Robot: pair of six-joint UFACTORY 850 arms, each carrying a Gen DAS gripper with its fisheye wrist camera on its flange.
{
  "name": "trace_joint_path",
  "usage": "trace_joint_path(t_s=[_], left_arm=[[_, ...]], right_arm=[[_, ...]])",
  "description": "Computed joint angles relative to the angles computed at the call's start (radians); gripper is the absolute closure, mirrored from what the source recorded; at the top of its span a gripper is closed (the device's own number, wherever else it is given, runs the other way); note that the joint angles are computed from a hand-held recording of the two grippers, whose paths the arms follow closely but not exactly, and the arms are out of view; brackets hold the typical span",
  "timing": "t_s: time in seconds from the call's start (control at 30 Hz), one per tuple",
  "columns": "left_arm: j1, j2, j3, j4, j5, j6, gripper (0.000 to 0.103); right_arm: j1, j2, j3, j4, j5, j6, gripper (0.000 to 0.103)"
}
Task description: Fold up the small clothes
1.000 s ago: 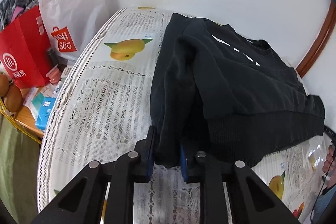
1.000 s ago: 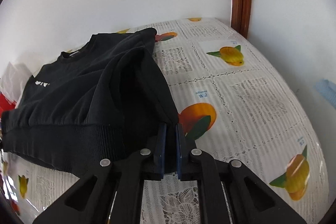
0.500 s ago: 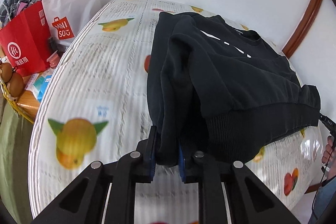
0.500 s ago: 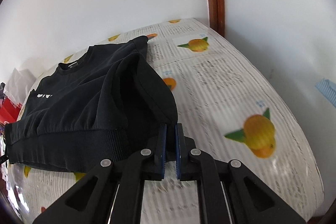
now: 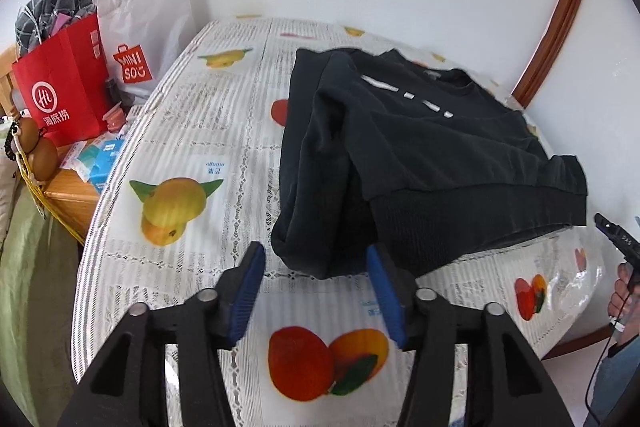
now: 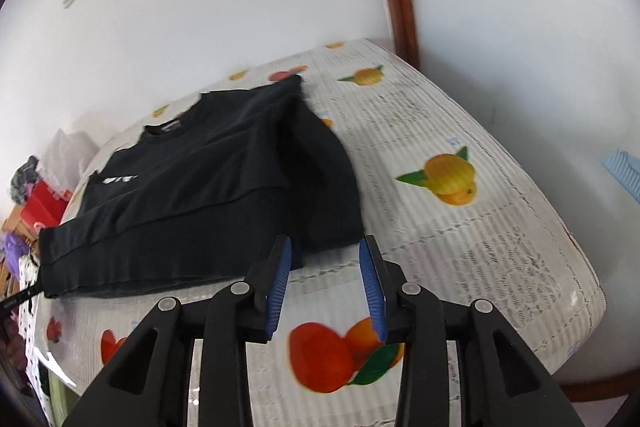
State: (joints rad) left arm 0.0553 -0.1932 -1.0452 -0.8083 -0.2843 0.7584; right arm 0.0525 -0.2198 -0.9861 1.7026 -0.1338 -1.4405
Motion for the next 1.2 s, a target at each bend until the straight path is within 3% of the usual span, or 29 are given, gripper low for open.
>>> trace_joint_path(t_s=[0.1,0.23,0.37,0.53,0.67,0.77,0.8,1.0,1.1,1.2], left_arm=[[0.002,0.018,0.015,-0.113,-0.023,0.123,0.049],[-0.006,0.004,0.003,-0.141,-0.048,0.141,0.049],[-0.012,-0.03,-0.023,-0.205,-0.097,0.193,0.049],[-0.02,-0.109,-0.091,-0.211,-0.19,0.186,0.051],[-0.039,-0.151,-0.127,-0.151,-0.185,0.102,0.06],[-0.046,-0.135,-0.119,-0.165,-0.13,0.125,0.088],[-0.039,-0.136,-0.125,-0.187,-0.151,0.146,0.09],[-0.014,-0.112,-0.14,-0.317,-0.192,0.266,0.091],[-0.002,-0.112,-0.162,-0.388,-0.211,0.326,0.091],[0.001,-0.126,-0.195,-0.447,-0.206,0.372,0.091]], right_arm=[[0.023,-0.011,-0.009,0.107,-0.02,-0.131,0.067],[0.048,-0.045,-0.041,0.175,0.004,-0.177,0.067],[0.042,-0.085,-0.069,0.0,-0.021,0.041,0.067],[0.051,-0.102,-0.079,0.123,-0.008,-0.081,0.067],[0.059,-0.111,-0.083,0.191,0.002,-0.155,0.075],[0.064,-0.095,-0.069,0.336,0.016,-0.326,0.086],[0.063,-0.086,-0.062,0.335,0.01,-0.331,0.091],[0.059,-0.025,-0.034,0.506,-0.044,-0.497,0.093],[0.054,-0.022,-0.059,0.509,-0.077,-0.488,0.096],[0.063,-0.043,-0.107,0.633,-0.069,-0.604,0.097]])
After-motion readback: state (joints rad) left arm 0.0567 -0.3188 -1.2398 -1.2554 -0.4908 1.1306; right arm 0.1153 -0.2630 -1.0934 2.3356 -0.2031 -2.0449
